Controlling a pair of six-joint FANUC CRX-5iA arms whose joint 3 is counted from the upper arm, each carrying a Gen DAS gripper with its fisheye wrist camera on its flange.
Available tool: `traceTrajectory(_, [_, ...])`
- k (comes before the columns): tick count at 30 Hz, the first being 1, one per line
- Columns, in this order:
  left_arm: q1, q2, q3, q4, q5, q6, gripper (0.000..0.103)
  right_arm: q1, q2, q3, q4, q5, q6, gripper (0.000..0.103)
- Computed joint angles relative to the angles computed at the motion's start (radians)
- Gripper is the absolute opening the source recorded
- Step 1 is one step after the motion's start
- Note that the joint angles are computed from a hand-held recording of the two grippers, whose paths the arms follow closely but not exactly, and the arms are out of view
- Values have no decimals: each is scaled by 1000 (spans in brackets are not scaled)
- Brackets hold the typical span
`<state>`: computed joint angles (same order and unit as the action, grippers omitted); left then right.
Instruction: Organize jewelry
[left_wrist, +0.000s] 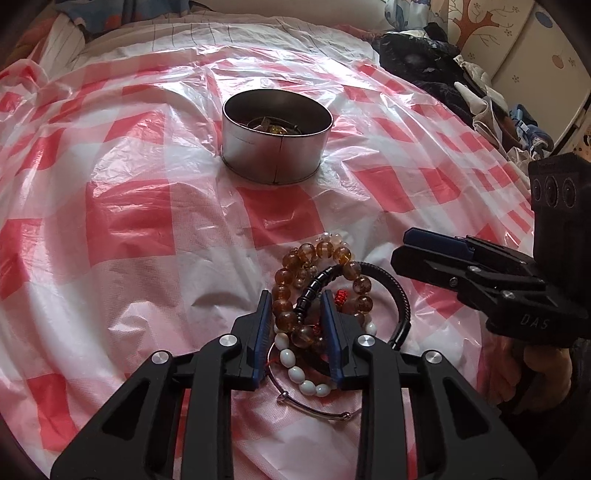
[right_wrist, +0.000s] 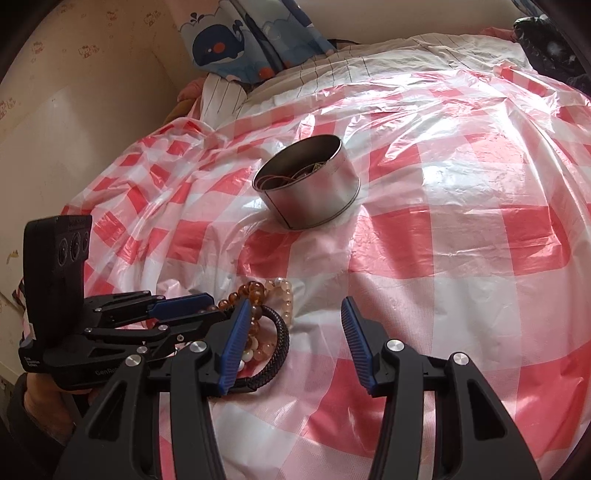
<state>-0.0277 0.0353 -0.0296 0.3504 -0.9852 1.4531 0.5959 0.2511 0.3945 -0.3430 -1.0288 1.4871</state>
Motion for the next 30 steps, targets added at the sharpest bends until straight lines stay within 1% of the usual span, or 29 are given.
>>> traceTrajectory(2, [-1,0,2,-7,-1,0,19,3,9,10,2,-23,5,50])
traceTrajectory(4, [3,-12,-12,4,19,0,15,7,21,23,5,-51,14,50])
traceTrajectory(5, [6,-23,-18,-4,37,15,9,13,24,25,15,-58,17,50])
traceTrajectory(8, [32,-59,-53,22,104,31,9,29,26,20,44,-65,27,50])
traceTrajectory(10, [41,-72,-57,8,122,54,9,39,27,17,61,-67,36,50])
traceTrajectory(13, [56,-79,-71,43,133,36,9,51,29,19,72,-77,60,50])
traceTrajectory(16, [51,-82,-53,-10,140,78,9,63,27,10,95,-69,66,50])
traceTrajectory(18, [53,-92,-49,-49,146,113,9,61,25,8,89,-67,71,48])
traceTrajectory(19, [43,-92,-20,-129,135,170,9,59,26,9,83,-69,76,42])
traceTrajectory(20, [35,-89,3,-184,117,204,9,57,26,12,75,-72,84,39])
traceTrajectory(21, [31,-81,24,-218,93,218,9,57,27,14,71,-75,91,31])
traceTrajectory(22, [34,-65,42,-221,57,202,8,60,29,15,74,-79,95,23])
traceTrajectory(23, [35,-50,57,-224,24,195,7,64,29,12,83,-77,94,22])
traceTrajectory(25, [35,-29,77,-233,-21,191,7,67,25,5,90,-66,94,16])
traceTrajectory(28, [25,-21,90,-262,-42,192,7,69,13,-8,97,-40,89,11])
traceTrajectory(29, [25,-18,94,-267,-48,193,8,69,6,-15,100,-28,85,10])
traceTrajectory(30, [20,-12,105,-288,-61,207,14,68,0,-23,103,-14,82,9])
